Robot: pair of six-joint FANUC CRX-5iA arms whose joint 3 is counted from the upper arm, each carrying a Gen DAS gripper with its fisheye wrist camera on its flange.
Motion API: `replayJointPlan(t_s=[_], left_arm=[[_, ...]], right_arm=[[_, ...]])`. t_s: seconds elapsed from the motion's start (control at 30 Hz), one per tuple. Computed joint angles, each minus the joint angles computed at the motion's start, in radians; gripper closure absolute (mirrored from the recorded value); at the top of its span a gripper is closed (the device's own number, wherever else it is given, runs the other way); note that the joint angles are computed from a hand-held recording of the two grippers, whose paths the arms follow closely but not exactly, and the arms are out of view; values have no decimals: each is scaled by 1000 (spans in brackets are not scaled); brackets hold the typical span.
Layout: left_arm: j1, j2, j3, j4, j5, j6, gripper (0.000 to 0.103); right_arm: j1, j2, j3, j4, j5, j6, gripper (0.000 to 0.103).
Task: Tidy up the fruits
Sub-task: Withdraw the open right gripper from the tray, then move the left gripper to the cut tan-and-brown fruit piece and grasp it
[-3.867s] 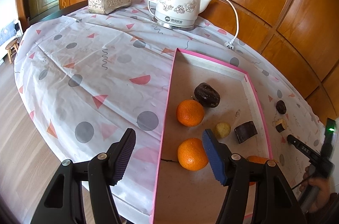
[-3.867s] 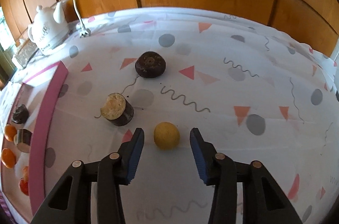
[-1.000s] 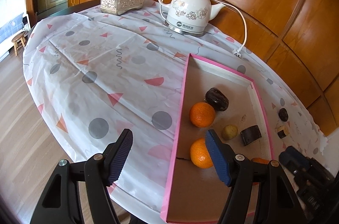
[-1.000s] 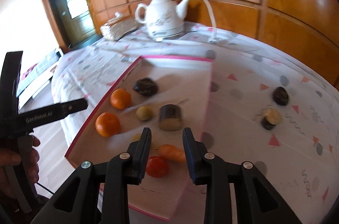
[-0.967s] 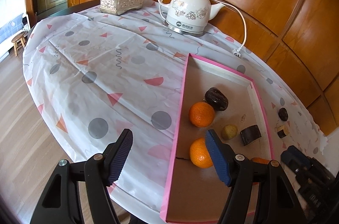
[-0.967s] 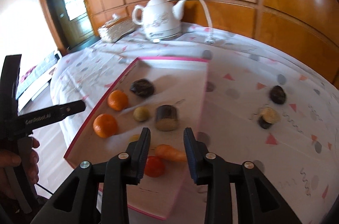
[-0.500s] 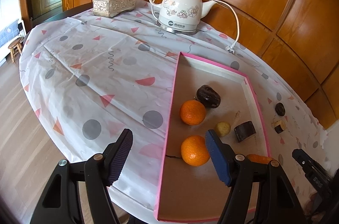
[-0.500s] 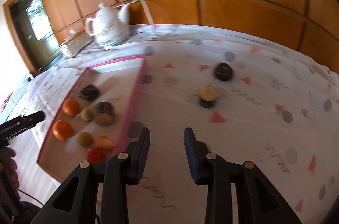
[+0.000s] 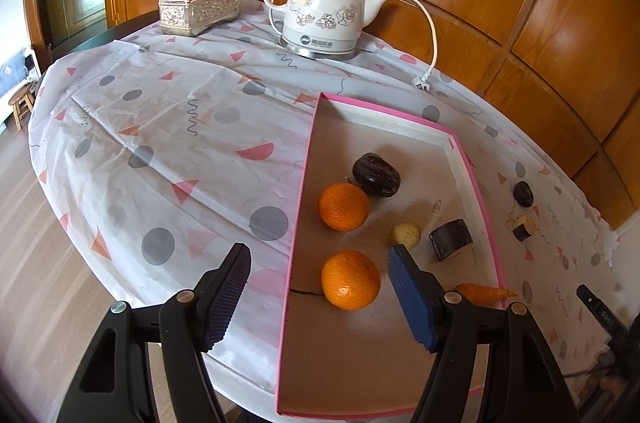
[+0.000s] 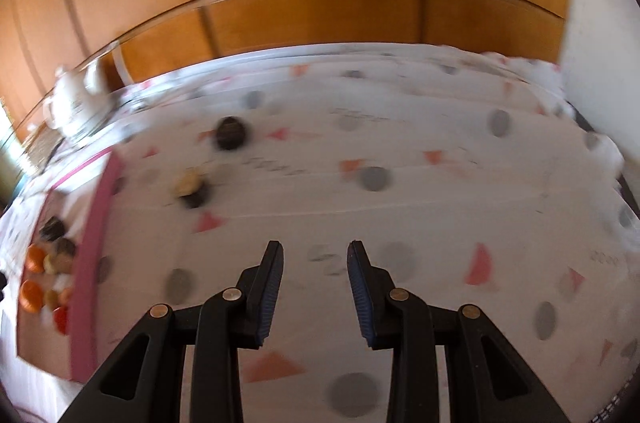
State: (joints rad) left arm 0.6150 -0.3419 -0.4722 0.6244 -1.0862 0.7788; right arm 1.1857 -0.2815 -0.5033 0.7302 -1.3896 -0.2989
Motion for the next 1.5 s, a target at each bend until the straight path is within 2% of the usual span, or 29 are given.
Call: replayJointPlan(t_s=[0.3, 0.7, 0.87, 1.1, 1.23, 1.4, 1.5], left_arm=[[-29, 2, 8, -17, -1, 5, 32], [-89, 12, 26, -41, -6, -1, 32], [-135, 16, 39, -40, 5, -18, 32], [-216, 51, 77, -30, -1, -19, 32], [-282, 68, 100, -36, 4, -18, 32], [-370, 122, 145, -47, -22, -1, 32], [-434, 150, 168, -72, -9, 20, 35]], right_arm=[[18, -70, -58, -59, -182, -153, 67], [8, -117, -104, -130, -348, -302, 67], [14, -134, -135, -155, -360, -348, 65], [20, -131, -146, -144, -352, -349, 57], [26, -134, -154, -135, -338, -344, 50], [21, -129, -154, -130, -328, -337, 47], [25, -135, -161, -125, -322, -340, 44]])
